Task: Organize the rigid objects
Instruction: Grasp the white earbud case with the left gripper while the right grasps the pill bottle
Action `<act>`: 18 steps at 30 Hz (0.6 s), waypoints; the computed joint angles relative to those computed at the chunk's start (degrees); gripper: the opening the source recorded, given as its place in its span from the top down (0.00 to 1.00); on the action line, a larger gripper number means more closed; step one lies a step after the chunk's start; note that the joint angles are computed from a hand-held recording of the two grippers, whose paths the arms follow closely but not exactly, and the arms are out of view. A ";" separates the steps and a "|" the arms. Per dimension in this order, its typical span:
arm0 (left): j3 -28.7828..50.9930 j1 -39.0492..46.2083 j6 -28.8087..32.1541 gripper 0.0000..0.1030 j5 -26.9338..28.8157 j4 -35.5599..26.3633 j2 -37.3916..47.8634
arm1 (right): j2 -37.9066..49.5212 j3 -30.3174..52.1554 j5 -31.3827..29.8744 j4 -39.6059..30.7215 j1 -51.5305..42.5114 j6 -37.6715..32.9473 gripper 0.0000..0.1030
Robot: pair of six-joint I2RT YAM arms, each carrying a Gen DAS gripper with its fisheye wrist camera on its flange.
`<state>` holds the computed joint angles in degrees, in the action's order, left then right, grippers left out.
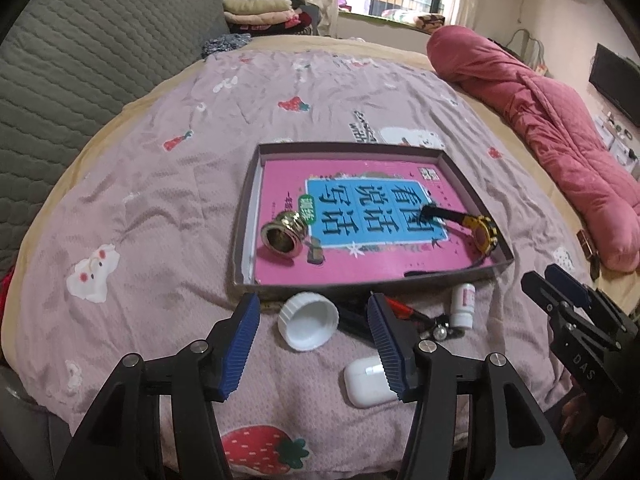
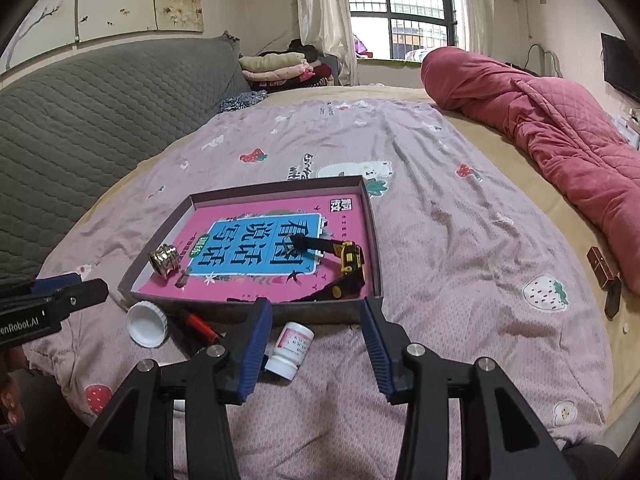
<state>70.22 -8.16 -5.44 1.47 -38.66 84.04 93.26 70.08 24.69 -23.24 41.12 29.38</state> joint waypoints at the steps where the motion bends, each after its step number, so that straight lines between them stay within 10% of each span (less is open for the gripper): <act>1: -0.51 -0.19 -0.01 0.44 -0.01 0.06 -0.26 | 0.01 -0.04 -0.15 -0.24 0.05 0.17 0.56; 18: -7.29 -5.20 -2.98 0.39 -1.57 0.35 -1.96 | 0.61 0.36 -2.51 -1.33 1.19 0.42 0.56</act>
<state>62.93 -13.37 -8.42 -0.11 -38.31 82.07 93.87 70.44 22.18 -24.58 42.31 29.80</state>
